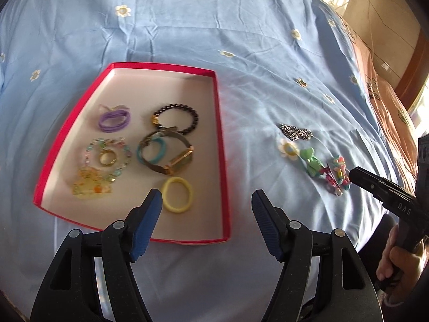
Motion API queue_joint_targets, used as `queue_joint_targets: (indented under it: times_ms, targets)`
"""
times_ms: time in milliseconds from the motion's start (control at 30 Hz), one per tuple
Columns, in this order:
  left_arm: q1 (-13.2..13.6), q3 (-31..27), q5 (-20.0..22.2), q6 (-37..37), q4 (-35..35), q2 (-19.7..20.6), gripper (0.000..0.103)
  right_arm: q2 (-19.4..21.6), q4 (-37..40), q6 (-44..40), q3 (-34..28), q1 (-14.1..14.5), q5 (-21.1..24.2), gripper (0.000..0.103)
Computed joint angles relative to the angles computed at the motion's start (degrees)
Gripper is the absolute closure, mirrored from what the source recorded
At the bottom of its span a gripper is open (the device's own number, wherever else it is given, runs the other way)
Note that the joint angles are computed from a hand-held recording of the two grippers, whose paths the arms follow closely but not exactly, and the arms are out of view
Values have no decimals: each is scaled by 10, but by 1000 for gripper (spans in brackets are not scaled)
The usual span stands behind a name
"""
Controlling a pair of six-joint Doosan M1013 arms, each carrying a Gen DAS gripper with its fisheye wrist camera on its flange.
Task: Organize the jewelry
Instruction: 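Grasp the pink hair clip with the left tool while the right tool grasps the beaded bracelet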
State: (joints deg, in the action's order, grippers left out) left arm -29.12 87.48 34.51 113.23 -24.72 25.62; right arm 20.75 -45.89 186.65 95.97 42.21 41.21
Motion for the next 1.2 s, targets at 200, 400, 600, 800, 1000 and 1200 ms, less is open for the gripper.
queue_joint_targets:
  times_ms: [200,400,600,800,1000,1200]
  targets:
    - [-13,-7,17,9,1,6,34,-19,-14,44,32,1,10,60]
    - [-28,-16,27,10,12,12,34,-30,-14,67,52,-1,7,60]
    - [-35,-32,53,25,-7,22,34,-33,-6,62,62,-7,-9,60]
    - [-45,-45,78,41,-24,31,34,-28,24,2,59,-18,-22,60]
    - [-54,-53,87,27,-3,37,34,-13,46,-72,49,-27,-20,62]
    - [-67,-66,110,40,-7,48,34,-19,15,-37,63,-29,-24,92]
